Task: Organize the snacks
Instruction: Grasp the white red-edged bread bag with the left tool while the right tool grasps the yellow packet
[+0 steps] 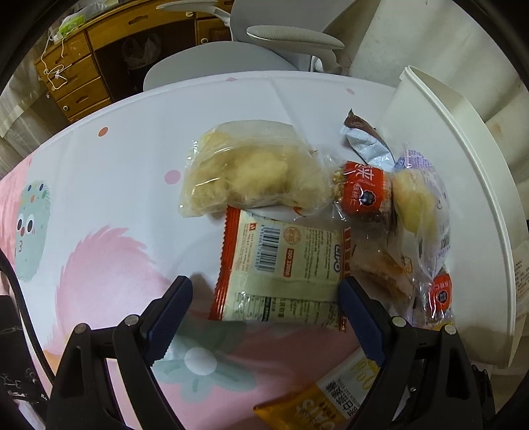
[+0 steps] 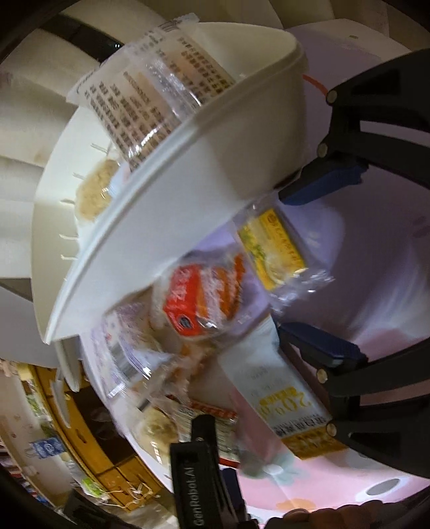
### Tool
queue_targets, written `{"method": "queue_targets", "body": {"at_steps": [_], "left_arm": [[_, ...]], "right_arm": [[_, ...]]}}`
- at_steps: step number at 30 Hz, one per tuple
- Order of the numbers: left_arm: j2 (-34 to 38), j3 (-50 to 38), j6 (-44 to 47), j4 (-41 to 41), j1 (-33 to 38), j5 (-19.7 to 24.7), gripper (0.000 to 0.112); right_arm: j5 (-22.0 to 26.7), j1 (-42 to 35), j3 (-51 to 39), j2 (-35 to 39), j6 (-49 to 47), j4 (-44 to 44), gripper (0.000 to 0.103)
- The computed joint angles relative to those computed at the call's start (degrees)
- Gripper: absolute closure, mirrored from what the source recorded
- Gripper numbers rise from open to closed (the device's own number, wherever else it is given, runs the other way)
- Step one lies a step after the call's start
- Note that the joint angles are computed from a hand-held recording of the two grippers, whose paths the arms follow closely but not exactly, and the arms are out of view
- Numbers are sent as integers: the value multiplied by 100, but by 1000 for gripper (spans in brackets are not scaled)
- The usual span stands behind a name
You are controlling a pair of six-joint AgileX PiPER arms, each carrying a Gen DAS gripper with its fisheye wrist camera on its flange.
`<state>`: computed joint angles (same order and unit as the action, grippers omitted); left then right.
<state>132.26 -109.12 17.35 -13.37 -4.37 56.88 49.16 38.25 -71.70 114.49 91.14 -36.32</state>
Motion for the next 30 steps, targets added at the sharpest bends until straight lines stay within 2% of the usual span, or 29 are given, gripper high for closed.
{"method": "queue_targets", "body": {"at_steps": [2, 5, 8, 12, 13, 14, 15, 17, 18, 21, 25, 30], "left_arm": [[-56, 153, -9, 56, -62, -223, 23], [-133, 346, -109, 155, -181, -491, 23], [-222, 546, 84, -4, -222, -753, 30], [-266, 626, 89, 16, -245, -861, 35], [-288, 664, 66, -9, -247, -904, 38], [-318, 700, 82, -37, -233, -925, 45], [-352, 728, 80, -53, -234, -909, 46], [-378, 738, -11, 48, -278, -890, 52], [-387, 726, 5, 27, -272, -839, 57], [-438, 723, -82, 43, -255, -695, 63], [-613, 973, -29, -109, -112, -690, 63], [-1160, 1576, 263, -265, 49, -853, 63]], "right_arm": [[-190, -15, 246, -87, 397, -289, 29], [-113, 34, 189, -28, 479, -436, 29], [-113, 96, 231, -25, 613, -646, 29], [-44, 95, 52, 64, 431, -593, 30], [-59, 102, 62, 53, 419, -591, 31], [-152, 83, 118, 8, 402, -601, 38], [-132, 113, 105, 5, 391, -604, 41], [-143, 132, 97, -20, 292, -594, 57], [-143, 168, 142, -67, 278, -585, 60], [-155, 155, 88, -81, 62, -443, 73], [-130, 149, 41, -105, -150, -205, 75], [-119, 242, 133, -244, -361, 155, 76]]}}
